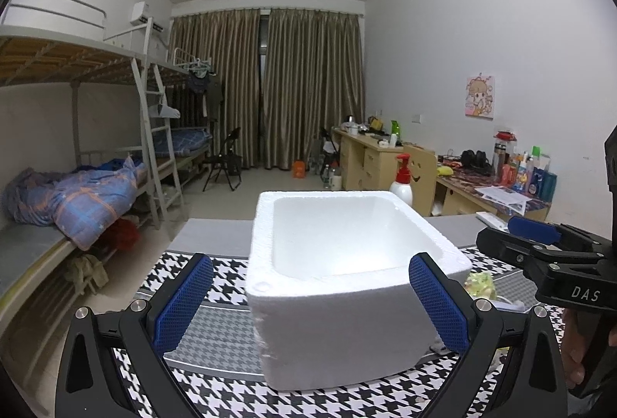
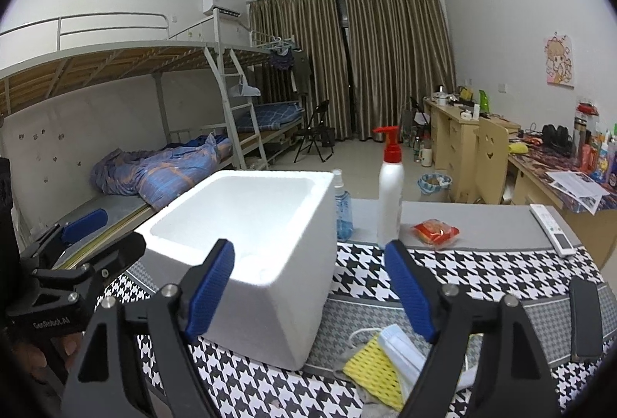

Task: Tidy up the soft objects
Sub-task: 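Move both grippers back from the box toward the remaining soft items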

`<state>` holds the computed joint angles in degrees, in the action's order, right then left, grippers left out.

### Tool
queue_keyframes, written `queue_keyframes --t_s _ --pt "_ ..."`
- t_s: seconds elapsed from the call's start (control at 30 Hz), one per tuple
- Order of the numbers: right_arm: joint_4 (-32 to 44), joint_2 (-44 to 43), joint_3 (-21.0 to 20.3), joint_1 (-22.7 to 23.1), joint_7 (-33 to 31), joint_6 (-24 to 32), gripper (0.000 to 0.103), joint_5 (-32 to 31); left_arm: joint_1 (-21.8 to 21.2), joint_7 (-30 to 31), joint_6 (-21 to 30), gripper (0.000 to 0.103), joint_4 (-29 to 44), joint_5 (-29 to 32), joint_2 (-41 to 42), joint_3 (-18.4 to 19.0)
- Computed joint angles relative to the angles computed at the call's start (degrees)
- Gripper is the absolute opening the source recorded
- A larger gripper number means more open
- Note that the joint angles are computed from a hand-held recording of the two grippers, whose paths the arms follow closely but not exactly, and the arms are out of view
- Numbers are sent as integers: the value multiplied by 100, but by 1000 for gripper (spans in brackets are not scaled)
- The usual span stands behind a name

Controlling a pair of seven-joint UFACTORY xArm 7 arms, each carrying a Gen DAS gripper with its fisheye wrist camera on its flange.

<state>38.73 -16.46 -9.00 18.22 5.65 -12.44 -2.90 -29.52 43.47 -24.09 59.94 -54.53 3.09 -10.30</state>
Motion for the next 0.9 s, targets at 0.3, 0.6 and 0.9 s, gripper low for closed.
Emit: queue_keyframes --t_s 0.3,0.6,0.9 --pt "-174 -121 230 -376 -38 36 84 94 -130 -6 150 102 -9 66 25 -25" --pt "-480 -375 874 -1161 -41 22 84 263 -248 -474 152 102 -103 680 66 -62" --pt "-691 -560 991 -1521 -22 53 84 345 -414 -956 315 102 -140 1289 127 -12"
